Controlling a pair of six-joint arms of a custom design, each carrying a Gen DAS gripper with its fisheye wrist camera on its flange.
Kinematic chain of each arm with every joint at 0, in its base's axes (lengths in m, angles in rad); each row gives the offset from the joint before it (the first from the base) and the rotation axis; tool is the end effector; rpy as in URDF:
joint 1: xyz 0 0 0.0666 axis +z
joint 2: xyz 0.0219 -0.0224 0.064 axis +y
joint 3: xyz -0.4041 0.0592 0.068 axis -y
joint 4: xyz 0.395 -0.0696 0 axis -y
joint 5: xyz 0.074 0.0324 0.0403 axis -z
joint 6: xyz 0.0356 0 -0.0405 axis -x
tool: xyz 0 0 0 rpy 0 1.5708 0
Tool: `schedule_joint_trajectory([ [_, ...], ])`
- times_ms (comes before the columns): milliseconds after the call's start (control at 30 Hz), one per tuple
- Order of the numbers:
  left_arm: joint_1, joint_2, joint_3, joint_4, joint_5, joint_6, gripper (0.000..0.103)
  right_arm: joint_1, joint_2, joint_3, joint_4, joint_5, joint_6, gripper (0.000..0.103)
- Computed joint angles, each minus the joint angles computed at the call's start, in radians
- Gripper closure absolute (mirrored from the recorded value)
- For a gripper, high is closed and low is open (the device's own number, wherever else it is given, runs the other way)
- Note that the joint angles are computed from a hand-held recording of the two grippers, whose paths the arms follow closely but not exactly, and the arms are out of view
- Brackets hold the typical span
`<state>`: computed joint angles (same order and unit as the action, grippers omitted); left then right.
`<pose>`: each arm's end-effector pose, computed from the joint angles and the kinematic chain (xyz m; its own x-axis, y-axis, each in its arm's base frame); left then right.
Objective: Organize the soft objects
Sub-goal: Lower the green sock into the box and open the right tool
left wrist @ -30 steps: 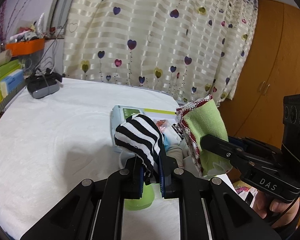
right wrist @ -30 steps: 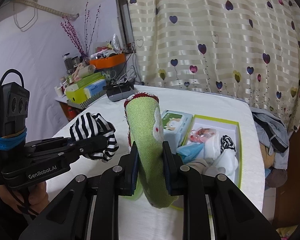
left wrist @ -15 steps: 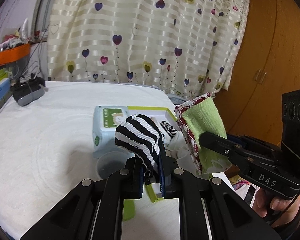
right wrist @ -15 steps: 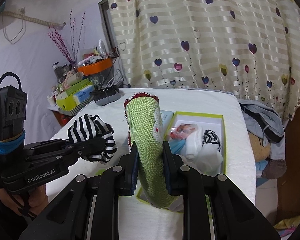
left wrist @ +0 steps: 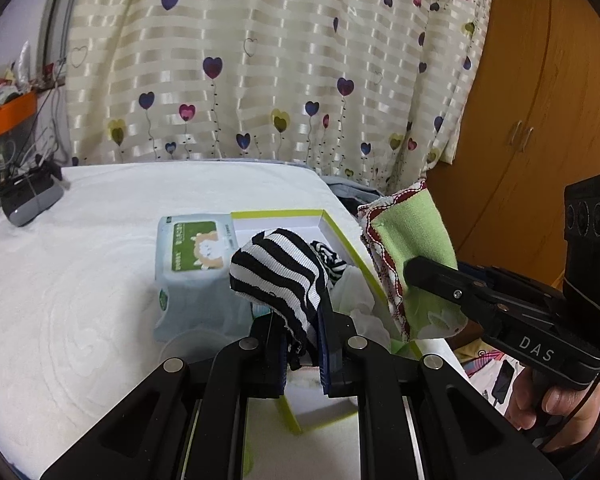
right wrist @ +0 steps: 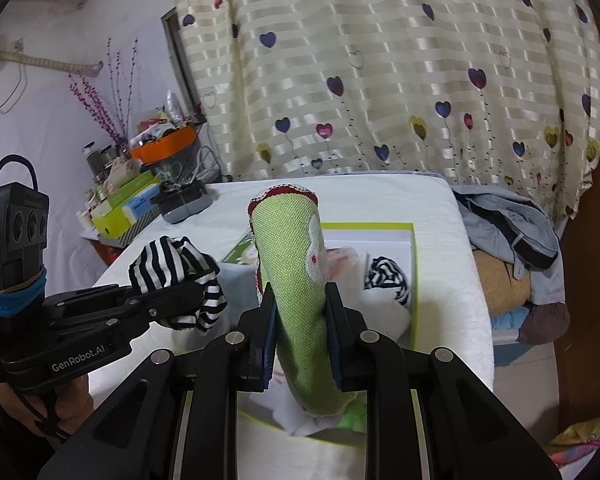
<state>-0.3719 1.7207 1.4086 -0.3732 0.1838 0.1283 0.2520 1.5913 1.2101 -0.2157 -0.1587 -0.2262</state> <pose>0.5655 -0.2280 0.3296 -0.6474 0.1175 -0.7531 0.4096 0.8868 -0.2138 0.5362 0.1434 0.3247 -0.6141 0.0706 -0.7861 -0.2412 0.9316 0.2721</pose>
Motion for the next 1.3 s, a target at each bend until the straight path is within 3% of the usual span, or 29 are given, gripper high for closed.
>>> schedule_joint_trajectory([
  [267, -0.011, 0.053, 0.090, -0.039, -0.008, -0.016, 0.092, -0.043, 0.054, 0.052, 0.004, 0.007, -0.030, 0.081],
  [567, -0.008, 0.096, 0.150, -0.071, -0.010, -0.007, 0.092, -0.072, 0.164, 0.180, -0.051, -0.011, -0.030, 0.081],
  [900, -0.005, 0.119, 0.181, -0.091, -0.015, -0.006, 0.092, -0.102, 0.355, 0.407, -0.191, -0.139, -0.098, 0.081],
  [1133, -0.008, 0.138, 0.206, -0.112, -0.019, -0.010, 0.092, -0.101, 0.443, 0.511, -0.312, -0.094, -0.076, 0.080],
  [1267, -0.011, 0.145, 0.214, -0.119, -0.016, -0.018, 0.092, -0.096, 0.411, 0.463, -0.252, -0.053, -0.045, 0.072],
  [1300, -0.012, 0.146, 0.216, -0.120, -0.016, -0.018, 0.092, -0.096, 0.395, 0.441, -0.227, -0.053, -0.043, 0.064],
])
